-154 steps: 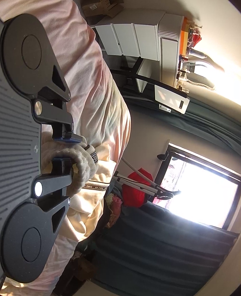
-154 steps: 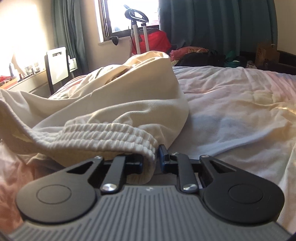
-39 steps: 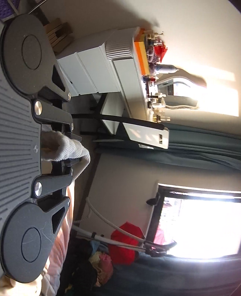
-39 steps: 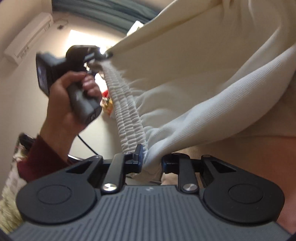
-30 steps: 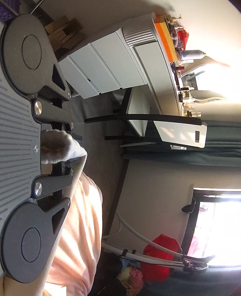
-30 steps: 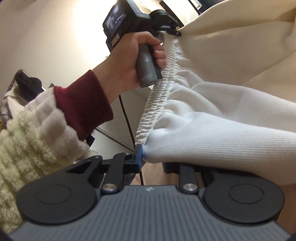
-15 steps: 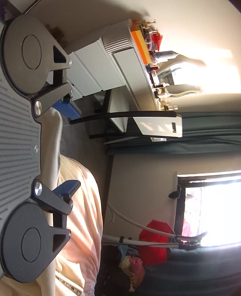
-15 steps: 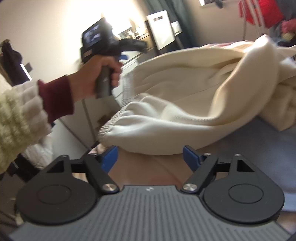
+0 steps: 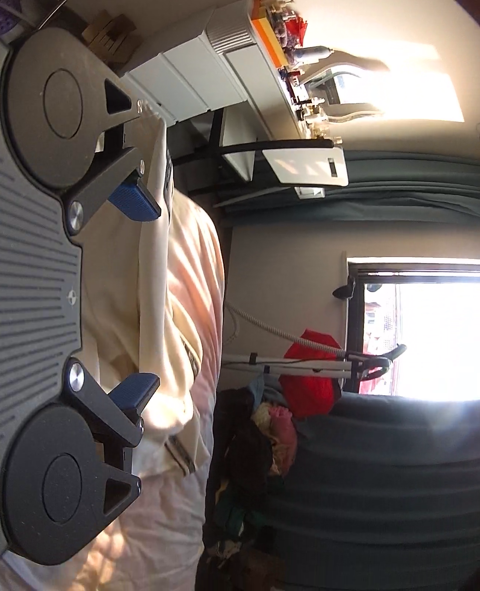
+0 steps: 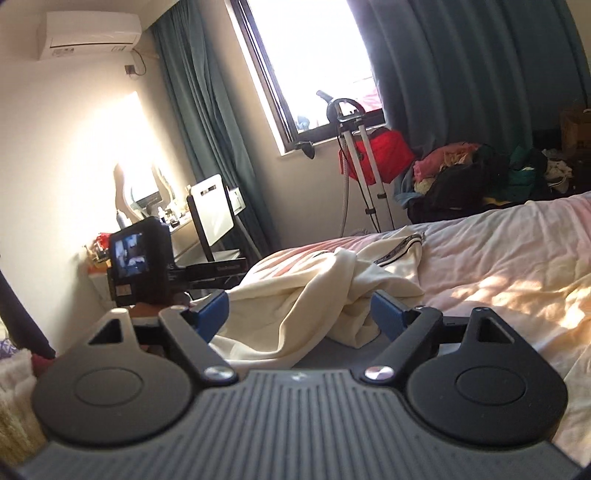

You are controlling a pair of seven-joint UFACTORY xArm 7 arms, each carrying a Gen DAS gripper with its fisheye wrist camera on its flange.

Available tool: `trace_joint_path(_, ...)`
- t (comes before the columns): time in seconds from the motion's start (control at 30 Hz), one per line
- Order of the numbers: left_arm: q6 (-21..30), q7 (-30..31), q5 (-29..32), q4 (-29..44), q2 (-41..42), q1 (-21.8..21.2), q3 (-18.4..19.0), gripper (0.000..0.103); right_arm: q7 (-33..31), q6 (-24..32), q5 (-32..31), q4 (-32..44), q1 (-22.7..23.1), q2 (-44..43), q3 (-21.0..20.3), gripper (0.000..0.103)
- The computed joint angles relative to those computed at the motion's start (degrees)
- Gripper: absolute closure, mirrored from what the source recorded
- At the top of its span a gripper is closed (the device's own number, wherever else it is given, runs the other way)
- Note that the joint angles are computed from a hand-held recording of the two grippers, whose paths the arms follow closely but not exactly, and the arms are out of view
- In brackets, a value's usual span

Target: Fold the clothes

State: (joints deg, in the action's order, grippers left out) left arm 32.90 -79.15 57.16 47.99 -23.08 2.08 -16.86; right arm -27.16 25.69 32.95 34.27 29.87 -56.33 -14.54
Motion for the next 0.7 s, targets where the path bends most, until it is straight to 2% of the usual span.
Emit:
trace_joint_path(0.1, 0.78, -1.77, 0.75, 4.60, 4.83, -0.88, -1.69, 0.014, 0.10, -1.81, -0.29, -1.01, -1.31, -0.62, -0.39, 0.017)
trace_joint_path(0.2, 1.23, -3.17, 3.38, 9.79, 11.49, -2.57, -1.56, 0.015, -1.62, -9.54, 0.99, -3.98, 0.72, 1.09, -2.49, 0.017)
trace_joint_path(0.3, 1.29, -7.43, 10.07, 15.83, 19.69, -3.62, -0.71, 0.015, -0.72, -14.94, -0.13, -5.25, 0.72, 6.81, -4.27, 0.017)
trace_joint_path(0.37, 1.49, -10.30, 14.66, 20.58, 25.85, -4.74, 0.61, 0.015, -1.01, -19.46, -0.01, -5.39, 3.12, 11.92, -7.55, 0.018)
trace_joint_path(0.4, 1.59, -11.09, 15.94, 23.05, 28.98, -5.35, 1.51, 0.016, -0.45, -21.61, -0.17, -5.20, 3.71, 15.03, -8.60, 0.018)
trace_joint_path(0.43, 1.86, -10.85, 16.19, 26.01, 32.39, -5.94, 2.42, 0.018, 1.29, -21.89, -1.01, -4.50, 2.11, 18.83, -8.04, 0.017)
trace_joint_path(0.47, 2.14, -10.23, 16.03, 29.21, 35.84, -6.53, 3.33, 0.023, 2.13, -21.67, -1.91, -3.69, 2.33, 21.97, -9.22, 0.018)
trace_joint_path(0.53, 3.36, -8.48, 15.03, 35.24, 41.96, -7.91, 4.98, 0.029, -1.22, -22.75, -0.08, -2.14, 8.29, 26.88, -15.89, 0.018)
trace_joint_path(0.6, 3.04, -7.04, 14.57, 39.83, 46.52, -9.07, 6.60, 0.038, -1.60, -21.53, 2.00, 0.87, 10.19, 33.42, -18.78, 0.018)
trace_joint_path(0.63, 2.58, -5.99, 14.23, 42.04, 48.77, -9.53, 7.34, 0.039, -2.35, -20.38, 4.33, 2.79, 12.14, 36.31, -21.15, 0.018)
trace_joint_path(0.7, 1.78, -3.10, 12.18, 45.88, 52.83, -10.05, 8.32, 0.045, -7.73, -17.61, 13.22, 6.62, 19.72, 39.40, -29.32, 0.018)
